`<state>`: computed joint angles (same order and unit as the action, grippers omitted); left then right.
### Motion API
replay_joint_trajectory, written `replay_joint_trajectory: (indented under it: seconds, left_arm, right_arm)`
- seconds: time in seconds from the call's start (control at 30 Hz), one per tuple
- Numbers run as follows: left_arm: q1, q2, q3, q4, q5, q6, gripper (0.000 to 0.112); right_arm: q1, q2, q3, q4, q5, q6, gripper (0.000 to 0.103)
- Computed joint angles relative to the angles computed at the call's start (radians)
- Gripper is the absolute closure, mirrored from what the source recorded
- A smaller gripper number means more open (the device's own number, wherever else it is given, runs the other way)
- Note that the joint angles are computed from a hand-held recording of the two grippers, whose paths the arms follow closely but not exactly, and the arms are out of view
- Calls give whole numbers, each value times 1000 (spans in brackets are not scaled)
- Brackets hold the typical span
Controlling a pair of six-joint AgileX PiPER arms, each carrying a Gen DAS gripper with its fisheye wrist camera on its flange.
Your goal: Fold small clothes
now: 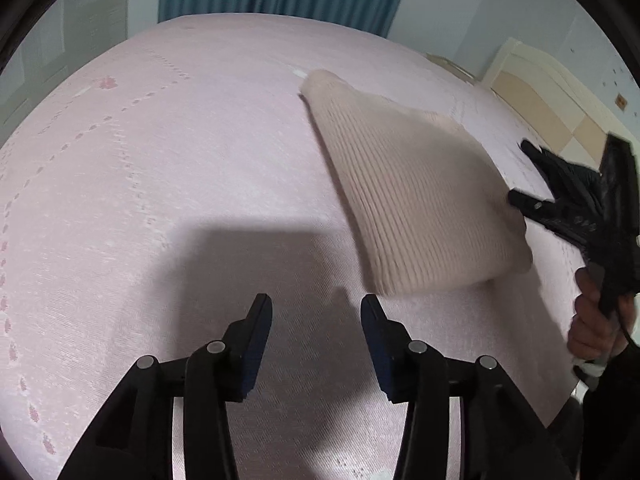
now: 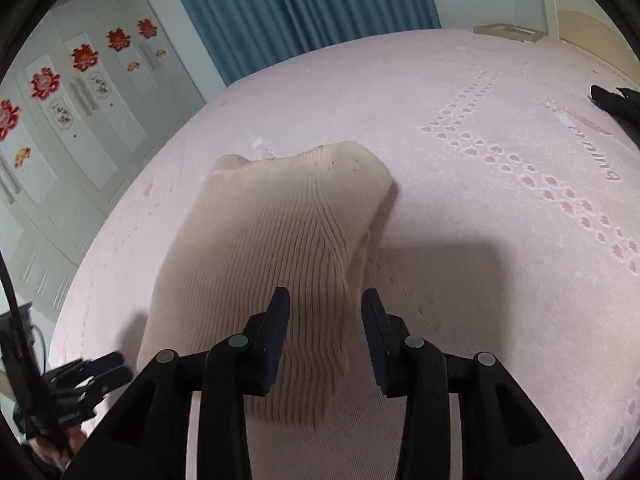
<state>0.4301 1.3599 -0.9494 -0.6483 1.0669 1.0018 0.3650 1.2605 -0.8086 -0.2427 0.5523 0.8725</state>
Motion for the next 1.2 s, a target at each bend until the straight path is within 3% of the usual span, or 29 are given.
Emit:
replay_joint_trajectory:
  seconds: [0.03,0.13,0.2,0.3,0.4,0.53,0.8,0.93,1.0,1.2]
  left_arm:
    - [-4,16,-17,-6,1,-13,68]
    - [-21,47,-63,-34,5,-44,68]
    - [-42,66,-93,-61,0,-54,68]
    - [-105,99,-138,-76,-35,-100,67]
    - [-176,171,-214,-78,-57,-171,65]
    - [-262,248,-295,-69,-111,-246,65]
    - [-403,355,-386,85,-233,-361,63]
    - [-404,354,-349,60,-282,-310,55]
    - [-402,356,-335,45,-300,-286,54]
    - [-394,377,-343,20,-292,-283,52]
  right_arm:
    - [-8,20,-10,21,-13,-25,85]
    - [6,-35,18,-59,-72,8,91]
    - [-38,-98,75,-7,-136,-33,92]
    - [-57,-14,41,25,-39,-107,95]
    - [-37,9,19,-9,5,-118,95]
    - [-37,-36,-3,-123,-16,7,87]
    - [-56,189,-167,-138,-21,-66,86]
    - [-40,243,-173,-221,15,16,86]
    - [-60,238,-162,-180,5,-19,86]
    - [-56,236,-180,-176,29,-29,86]
